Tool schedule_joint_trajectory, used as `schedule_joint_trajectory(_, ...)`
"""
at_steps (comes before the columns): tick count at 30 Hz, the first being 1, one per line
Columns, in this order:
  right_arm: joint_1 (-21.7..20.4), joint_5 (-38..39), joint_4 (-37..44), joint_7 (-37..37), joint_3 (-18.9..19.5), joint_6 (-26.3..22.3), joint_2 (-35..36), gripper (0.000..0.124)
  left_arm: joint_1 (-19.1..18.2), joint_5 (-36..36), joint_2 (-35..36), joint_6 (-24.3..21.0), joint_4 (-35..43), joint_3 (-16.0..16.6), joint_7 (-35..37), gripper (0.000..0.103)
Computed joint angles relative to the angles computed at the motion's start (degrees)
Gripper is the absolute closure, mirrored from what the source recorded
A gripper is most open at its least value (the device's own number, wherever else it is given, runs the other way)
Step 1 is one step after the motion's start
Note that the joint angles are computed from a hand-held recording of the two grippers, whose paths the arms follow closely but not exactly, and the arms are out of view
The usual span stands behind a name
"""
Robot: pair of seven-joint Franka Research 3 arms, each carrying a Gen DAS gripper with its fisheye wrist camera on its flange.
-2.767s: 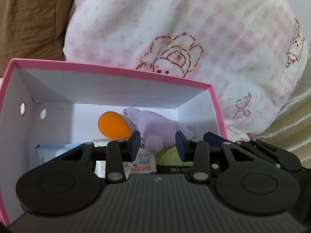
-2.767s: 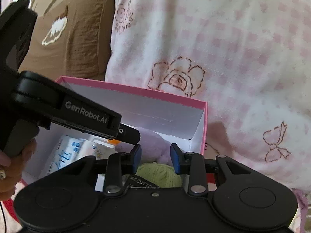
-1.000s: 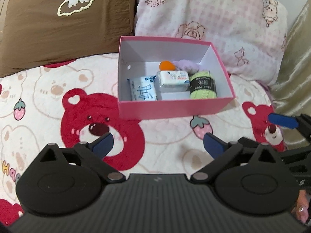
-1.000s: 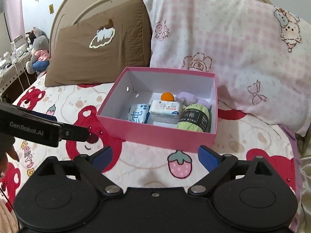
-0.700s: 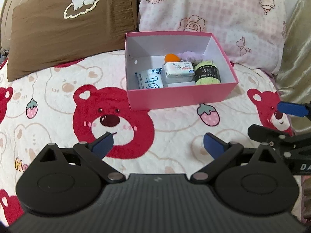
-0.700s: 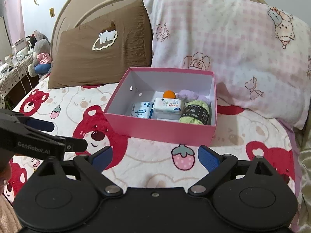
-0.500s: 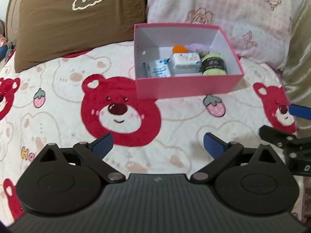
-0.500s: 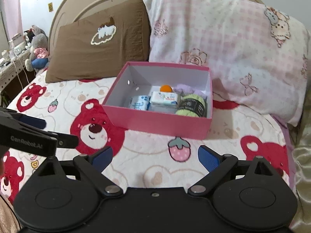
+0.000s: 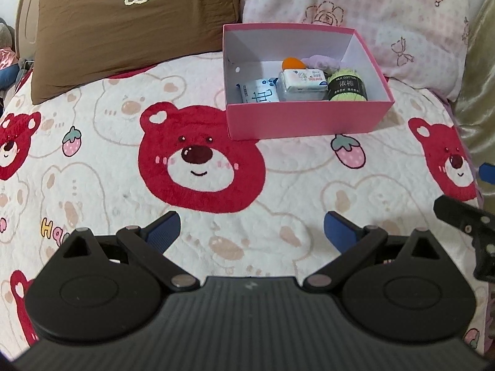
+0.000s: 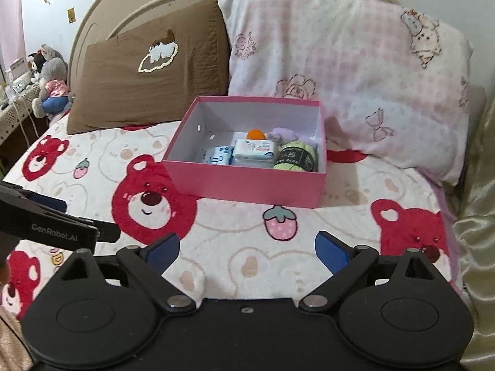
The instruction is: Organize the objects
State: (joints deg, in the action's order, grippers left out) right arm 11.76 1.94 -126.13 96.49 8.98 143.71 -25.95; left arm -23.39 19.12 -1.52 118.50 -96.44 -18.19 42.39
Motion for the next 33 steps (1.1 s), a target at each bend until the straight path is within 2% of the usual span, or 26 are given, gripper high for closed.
schedule_joint_trajectory(5,0.2,1.9,-1.1,1.5,-0.4,-0.4,-0.9,0.028,-0.2,0.6,-0.3,-0.1,-0.7,-0.2,-2.1,0.002)
schedule_joint_trajectory(16,-0.4,0.8,-2.7,4.3,0.4,-0.5,-1.9,0.028,-0.7,0.2,-1.0,0.6,-2.2,-0.7,-2.7,0.002)
schedule_joint_trajectory(20,-0.4,0.3,-2.3,4.6,0.6,-0.8,-1.3,0.028,-1.1,1.0,-1.2,-0.1,-2.3,-0.9,-1.9,0.002)
schedule_joint_trajectory(25,-0.3,0.1,-2.4,5.4,0.6,-0.9,-1.3,0.028,-1.7,3.0,0.3,-3.6,-0.2,-1.3,-1.8,0.002)
schedule_joint_trajectory(30,-0.5,-0.7,-2.1,6.0,0.9,-1.3,-1.0,0.028,-1.7,1.5,0.4,-2.9,-0.4,-0.8,-2.0,0.002)
schedule_joint_trajectory(33,0.7,0.5,-2.6,4.0,-0.3,-0.2,-1.0,0.028,-1.6,1.7,0.5,-3.0,-0.1,-0.7,-2.5,0.002)
